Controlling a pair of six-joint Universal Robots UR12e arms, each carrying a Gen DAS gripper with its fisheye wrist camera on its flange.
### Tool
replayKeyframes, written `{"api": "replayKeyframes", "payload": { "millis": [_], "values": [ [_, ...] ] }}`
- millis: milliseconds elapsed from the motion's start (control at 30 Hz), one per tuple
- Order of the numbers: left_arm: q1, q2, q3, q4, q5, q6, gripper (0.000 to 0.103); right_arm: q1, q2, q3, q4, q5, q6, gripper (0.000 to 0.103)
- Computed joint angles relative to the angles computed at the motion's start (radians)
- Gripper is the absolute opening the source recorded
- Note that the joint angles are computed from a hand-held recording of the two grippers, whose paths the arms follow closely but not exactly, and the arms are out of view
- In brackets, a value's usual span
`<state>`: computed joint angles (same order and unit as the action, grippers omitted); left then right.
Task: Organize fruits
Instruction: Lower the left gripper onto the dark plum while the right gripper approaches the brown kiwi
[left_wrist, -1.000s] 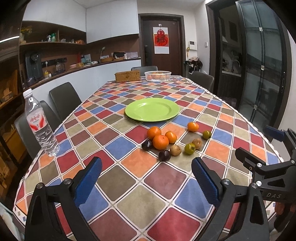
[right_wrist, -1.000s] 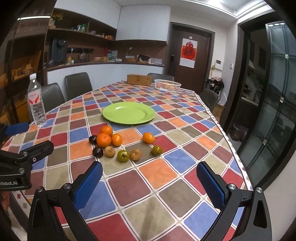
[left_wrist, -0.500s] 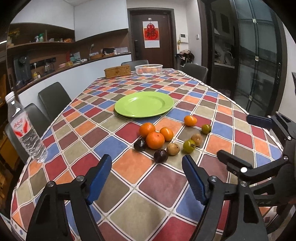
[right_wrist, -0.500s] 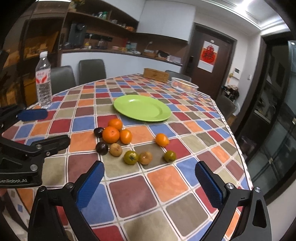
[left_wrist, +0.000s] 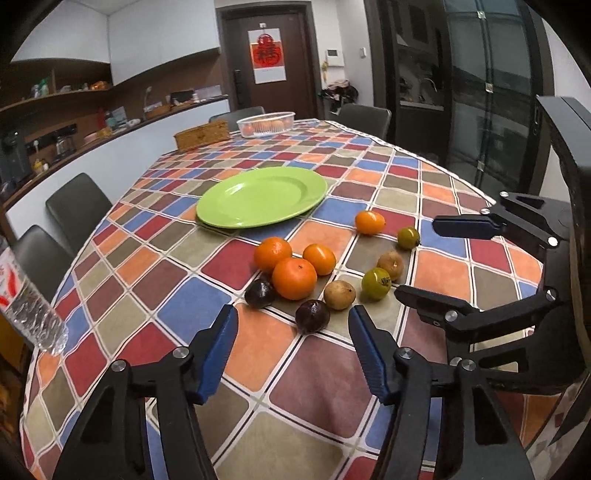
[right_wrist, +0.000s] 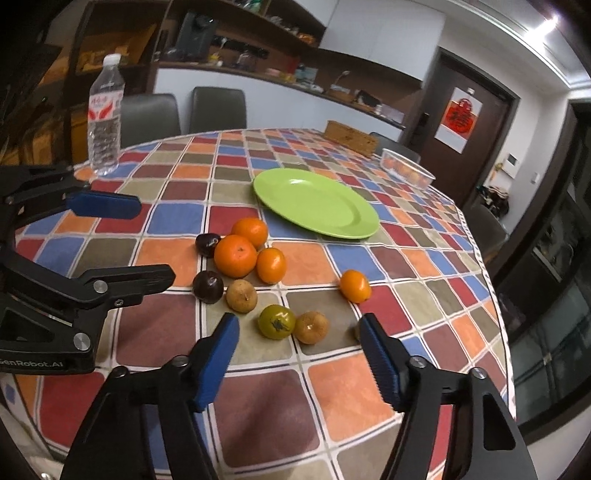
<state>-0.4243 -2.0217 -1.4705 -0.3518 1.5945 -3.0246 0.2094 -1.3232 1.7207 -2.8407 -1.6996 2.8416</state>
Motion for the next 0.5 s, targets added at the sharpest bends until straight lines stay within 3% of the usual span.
{"api": "replayKeyframes", "payload": {
  "millis": [500],
  "values": [
    [0.020,-0.047,0.059,-0.113,-0.088,0.074,0.045,-0.001,0.045,-0.041,0.066,0.040,-0.148,0.040]
  ]
}}
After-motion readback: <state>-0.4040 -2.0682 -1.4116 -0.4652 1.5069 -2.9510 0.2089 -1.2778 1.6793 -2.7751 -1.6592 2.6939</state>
